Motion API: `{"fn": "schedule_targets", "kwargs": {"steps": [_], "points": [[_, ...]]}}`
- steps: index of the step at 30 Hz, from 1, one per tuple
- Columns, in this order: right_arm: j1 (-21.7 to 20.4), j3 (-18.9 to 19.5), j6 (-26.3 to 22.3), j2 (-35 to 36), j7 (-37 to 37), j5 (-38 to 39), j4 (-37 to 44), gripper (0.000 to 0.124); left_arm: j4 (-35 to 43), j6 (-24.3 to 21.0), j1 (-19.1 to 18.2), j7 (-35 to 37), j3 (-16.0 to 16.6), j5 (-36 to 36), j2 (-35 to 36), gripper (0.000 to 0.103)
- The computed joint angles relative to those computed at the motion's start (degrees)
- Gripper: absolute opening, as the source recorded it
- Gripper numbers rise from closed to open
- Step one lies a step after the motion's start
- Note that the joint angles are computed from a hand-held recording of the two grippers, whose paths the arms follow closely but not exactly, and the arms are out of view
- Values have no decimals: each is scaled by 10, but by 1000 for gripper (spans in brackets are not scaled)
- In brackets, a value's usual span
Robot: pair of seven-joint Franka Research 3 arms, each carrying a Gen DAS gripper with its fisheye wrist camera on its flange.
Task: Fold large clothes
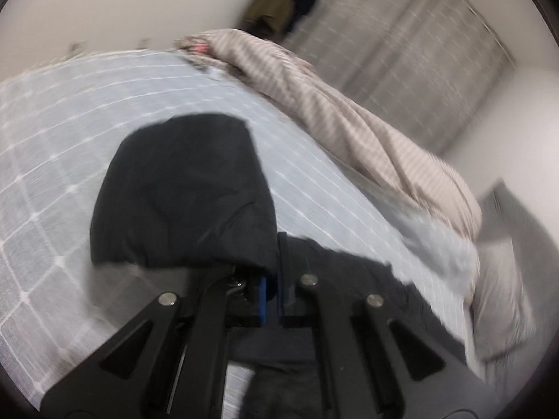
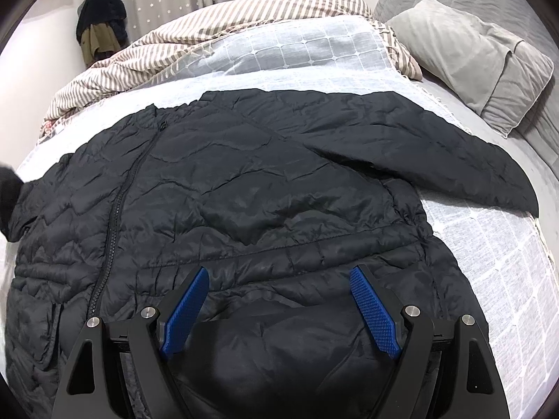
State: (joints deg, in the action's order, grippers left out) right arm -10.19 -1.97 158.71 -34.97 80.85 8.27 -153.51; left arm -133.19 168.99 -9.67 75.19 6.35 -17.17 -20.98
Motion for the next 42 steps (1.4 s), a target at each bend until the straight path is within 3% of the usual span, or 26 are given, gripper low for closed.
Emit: {"fn": "schedule_targets", "kwargs": {"steps": [5,9,12,20,22,24,25,26,31,35,38,42], "points": [[0,-4,1,1,0,2,0,84,16,-34,-53,59,-10,-13,-2,5],[-2,-3,0,3,1,1,1,84,24,-61,-75,93,-34,-14,2,5],[-3,0,0,4,1,-1,1,84,25,-90,-116,145,-26,-63,10,5],[-3,7,0,10,4,-13,1,84,38,-212,-132,266,-47,-169,76,7],[3,2,-1,9,-1,-10,1,84,14,-179,-120,273,-72,-158,69,11],[18,-11,0,6,-16,1,0,84,3,-176,-112,283,-81,-181,50,34],[25,-16,-2,4,-25,7,0,84,2,-184,-113,295,-79,-199,42,59],[31,-21,-6,3,-34,13,2,84,-4,-187,-114,308,-78,-215,24,72],[87,-55,-64,-4,-85,77,35,84,-40,-154,-103,299,-92,-159,-58,80],[129,-60,-109,-1,-119,132,73,84,-56,-116,-77,238,-94,-91,-84,81],[171,-63,-133,17,-151,183,109,84,-67,-79,-65,190,-78,-69,-78,81],[228,-102,-197,77,-209,309,175,84,-91,-61,-87,174,-19,-85,-82,75]]}}
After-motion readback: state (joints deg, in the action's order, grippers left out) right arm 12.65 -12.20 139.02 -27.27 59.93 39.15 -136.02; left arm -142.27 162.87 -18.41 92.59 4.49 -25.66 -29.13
